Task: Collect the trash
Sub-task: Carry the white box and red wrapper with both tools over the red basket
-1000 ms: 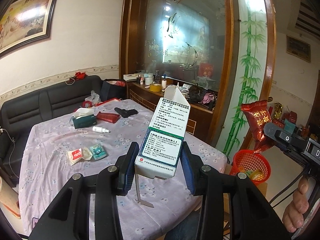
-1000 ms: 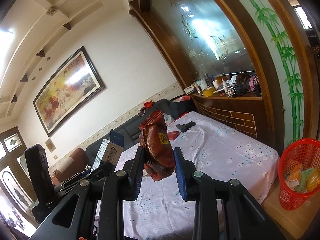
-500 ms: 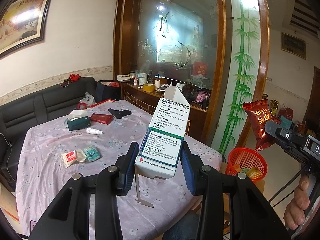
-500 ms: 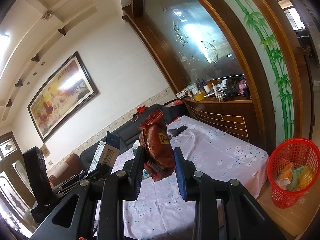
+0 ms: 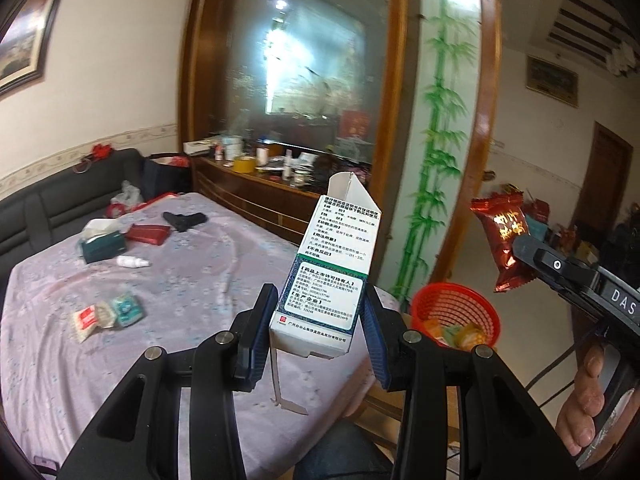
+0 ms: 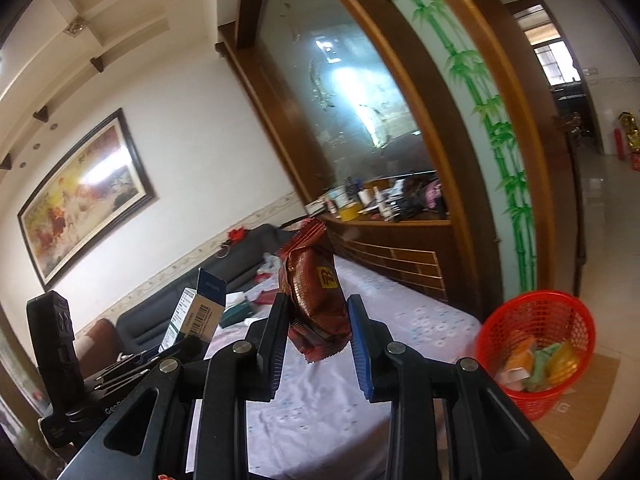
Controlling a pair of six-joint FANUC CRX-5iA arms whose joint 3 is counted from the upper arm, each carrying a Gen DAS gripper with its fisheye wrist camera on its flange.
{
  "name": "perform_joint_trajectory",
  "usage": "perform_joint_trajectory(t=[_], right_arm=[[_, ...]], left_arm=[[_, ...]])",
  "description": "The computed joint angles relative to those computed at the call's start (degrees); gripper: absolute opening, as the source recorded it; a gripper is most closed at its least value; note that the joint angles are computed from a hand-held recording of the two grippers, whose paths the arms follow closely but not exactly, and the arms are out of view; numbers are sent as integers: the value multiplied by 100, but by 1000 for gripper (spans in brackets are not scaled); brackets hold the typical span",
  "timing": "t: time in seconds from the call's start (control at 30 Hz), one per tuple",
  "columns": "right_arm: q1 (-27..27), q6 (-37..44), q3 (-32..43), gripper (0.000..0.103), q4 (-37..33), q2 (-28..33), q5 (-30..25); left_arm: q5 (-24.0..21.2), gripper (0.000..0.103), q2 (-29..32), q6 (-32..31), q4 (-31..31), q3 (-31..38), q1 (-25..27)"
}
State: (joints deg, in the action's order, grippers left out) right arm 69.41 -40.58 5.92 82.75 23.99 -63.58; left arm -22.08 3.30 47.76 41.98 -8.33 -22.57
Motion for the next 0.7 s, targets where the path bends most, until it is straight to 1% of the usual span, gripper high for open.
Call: perform_joint_trajectory(t=[0.13, 0.23, 0.27, 0.33, 0.37, 0.47, 0.57, 0.63, 0.7], right_arm=[[60, -232, -302, 31, -100, -189, -321], [120, -373, -500, 31, -228, -327, -664], [126, -400, -529, 31, -257, -354, -725], [163, -508, -676, 31, -352, -458, -925], [176, -554, -726, 31, -393, -493, -1002], [204, -750, -949, 31, -545, -638, -1194], [200, -928, -1134, 31, -748, -766, -1309], [184, -1024, -1257, 31, -913, -848, -1364], [164, -1098, -1355, 31, -1049, -915, -1384]], left_arm=[[-190, 40, 306, -474, 441, 171, -207], [-369, 40, 569, -495, 380, 441, -332], [-479, 40, 687, -631, 497, 535, -381], [-699, 40, 902, -579, 394, 784, -436], [-835, 40, 1038, -666, 437, 922, -475], [-949, 40, 1325, -793, 555, 1194, -595], [-1165, 40, 1685, -643, 400, 1650, -695], [-1346, 40, 1951, -779, 575, 1904, -770], [-1538, 40, 2215, -734, 553, 2226, -810]])
